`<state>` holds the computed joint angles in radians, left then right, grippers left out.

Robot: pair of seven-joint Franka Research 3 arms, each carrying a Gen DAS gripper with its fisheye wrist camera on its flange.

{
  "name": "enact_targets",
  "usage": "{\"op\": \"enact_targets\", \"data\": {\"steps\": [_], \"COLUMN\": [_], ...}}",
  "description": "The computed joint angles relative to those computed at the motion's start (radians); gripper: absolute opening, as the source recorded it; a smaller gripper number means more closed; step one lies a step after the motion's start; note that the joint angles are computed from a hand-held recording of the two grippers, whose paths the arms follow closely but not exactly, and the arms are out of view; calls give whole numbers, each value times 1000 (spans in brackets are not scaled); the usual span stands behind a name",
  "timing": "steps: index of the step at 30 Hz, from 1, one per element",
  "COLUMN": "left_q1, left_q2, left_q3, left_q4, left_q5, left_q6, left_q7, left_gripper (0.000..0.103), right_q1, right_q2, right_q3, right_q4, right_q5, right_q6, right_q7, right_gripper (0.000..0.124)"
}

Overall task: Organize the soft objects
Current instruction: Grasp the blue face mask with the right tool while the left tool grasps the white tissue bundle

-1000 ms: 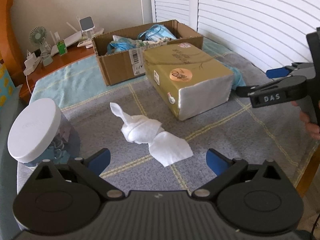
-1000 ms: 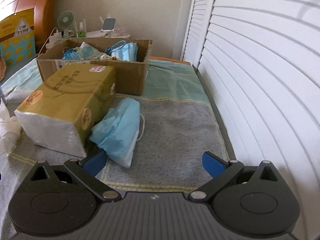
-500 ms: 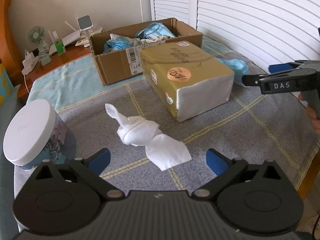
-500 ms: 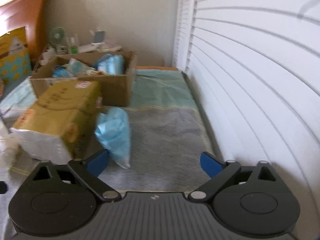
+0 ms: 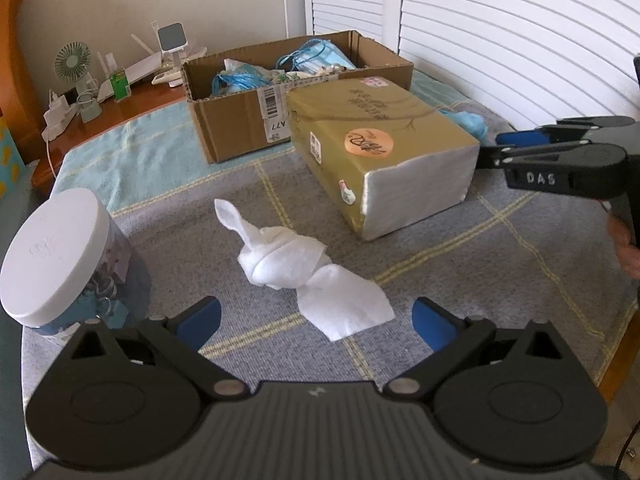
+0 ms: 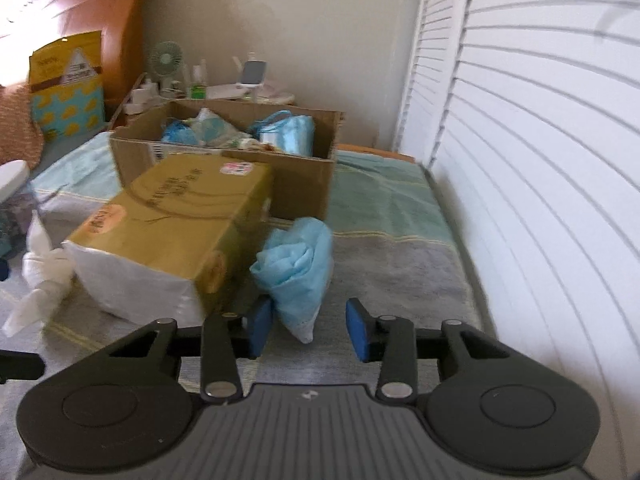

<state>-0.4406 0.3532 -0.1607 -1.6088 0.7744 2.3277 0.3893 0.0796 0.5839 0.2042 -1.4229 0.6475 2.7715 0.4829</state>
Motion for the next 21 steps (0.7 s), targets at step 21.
{"op": "enact_targets", "data": {"steps": [21], "left_q1": [6], "left_q2": [10], "left_q3": [7], "left_q4": [3], "left_q5": [-15], "left_q6": [16], "left_q7": [17], "left_gripper": [101], "right_q1": [-5], "right_q2": [64], "right_q3": [-17], "right_q4": [101], "right_q5": [-52], "right_q6": [-30], "right_q7": [139], "right_gripper": [53]}}
